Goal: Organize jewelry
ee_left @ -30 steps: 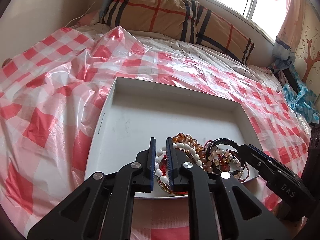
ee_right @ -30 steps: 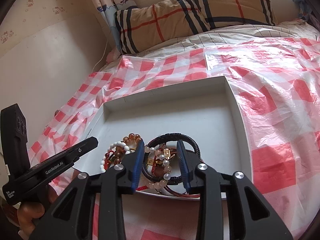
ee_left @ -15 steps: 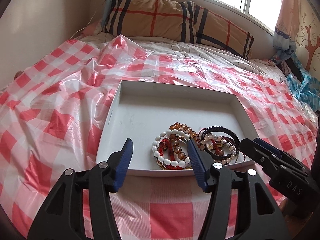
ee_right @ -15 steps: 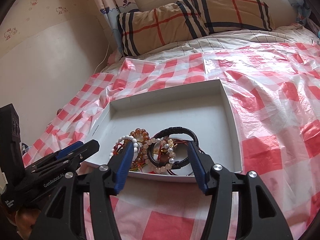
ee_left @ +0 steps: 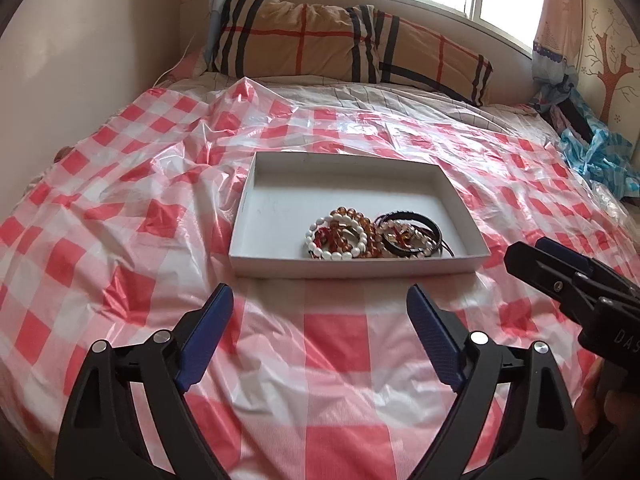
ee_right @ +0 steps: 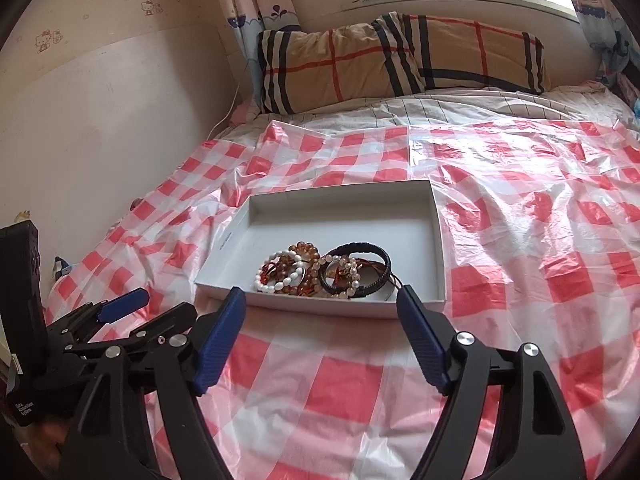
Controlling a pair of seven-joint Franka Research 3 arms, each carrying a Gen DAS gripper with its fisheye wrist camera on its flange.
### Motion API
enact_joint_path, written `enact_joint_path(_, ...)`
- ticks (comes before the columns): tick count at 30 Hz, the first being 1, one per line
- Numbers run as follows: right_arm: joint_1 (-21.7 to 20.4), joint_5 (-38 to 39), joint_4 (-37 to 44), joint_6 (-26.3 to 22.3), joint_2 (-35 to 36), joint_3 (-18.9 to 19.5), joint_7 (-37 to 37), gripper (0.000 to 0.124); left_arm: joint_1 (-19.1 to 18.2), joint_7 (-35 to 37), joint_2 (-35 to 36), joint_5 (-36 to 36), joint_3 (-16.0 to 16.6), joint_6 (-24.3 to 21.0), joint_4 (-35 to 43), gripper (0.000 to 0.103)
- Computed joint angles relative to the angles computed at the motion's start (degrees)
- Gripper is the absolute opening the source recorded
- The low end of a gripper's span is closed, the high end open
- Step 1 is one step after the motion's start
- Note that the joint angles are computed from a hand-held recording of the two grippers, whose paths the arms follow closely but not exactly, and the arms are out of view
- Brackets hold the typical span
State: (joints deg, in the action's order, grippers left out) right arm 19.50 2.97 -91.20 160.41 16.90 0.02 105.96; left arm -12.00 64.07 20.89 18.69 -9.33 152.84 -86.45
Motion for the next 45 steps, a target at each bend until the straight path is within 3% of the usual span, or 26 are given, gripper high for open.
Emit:
enact_joint_path(4, 1.54, -1.43, -11.14, 1.68, -8.71, 0.43, 3.99, 0.08, 1.14, -0.04, -8.51, -2.36, -1.35, 2.06, -10.74, 0.087)
enact_joint_path(8, 1.62, -7.59, -21.46, 4.33, -16.78, 1.97, 13.75, 0.086, 0.89, -3.1, -16.22, -0.4, -1.24, 4.68, -19.98, 0.089)
enact_joint_path(13, -2.62, -23.21, -28.06, 3.44, -23.09, 7.48, 29.44, 0.089, 1.07, -4.28, -23.62, -0.31, -1.98, 7.7, -29.38, 0.092)
enact_joint_path(20, -8.01, -33.56, -34.78, 4.3, -28.62, 14.04, 41.79, 0.093, 1.27, -6.71, -29.62, 3.1, -2.99, 8.1, -36.97, 0.093)
enact_joint_path(25, -12.89, -43.0, -36.44, 3.37, -32.27, 18.98, 50.84, 0.093, 2.27, -8.23, -33.5, 4.97, -3.21, 10.96, -41.03, 0.095)
enact_joint_path(31, -12.91, -43.34, -37.85, 2.48, -34.47, 19.81, 51.56, 0.093, 2.12, -6.12, -36.86, 2.08, -2.15, 11.27, -43.92, 0.095)
enact_joint_path(38, -18.16, -51.68, -35.36, 1.52, -38.1, 22.96, 53.44, 0.094, 9.62, -12.75, -40.76, 11.99, -5.71, 14.72, -43.75, 0.095)
enact_joint_path(40, -17.79, -52.14, -34.65, 0.14, -39.54, 22.43, 50.14, 0.096, 8.59, -10.38, -41.57, 12.04, -4.33, 14.8, -43.77, 0.095)
enact_joint_path(42, -16.3, -50.76, -35.05, -1.56, -41.24, 21.71, 45.64, 0.096, 5.01, -5.39, -42.53, 8.64, -1.34, 13.78, -44.52, 0.095)
enact_joint_path(45, -10.96, -41.73, -37.97, -4.25, -43.7, 18.89, 36.6, 0.096, 1.24, 1.29, -44.66, 3.55, 1.53, 11.52, -46.76, 0.095)
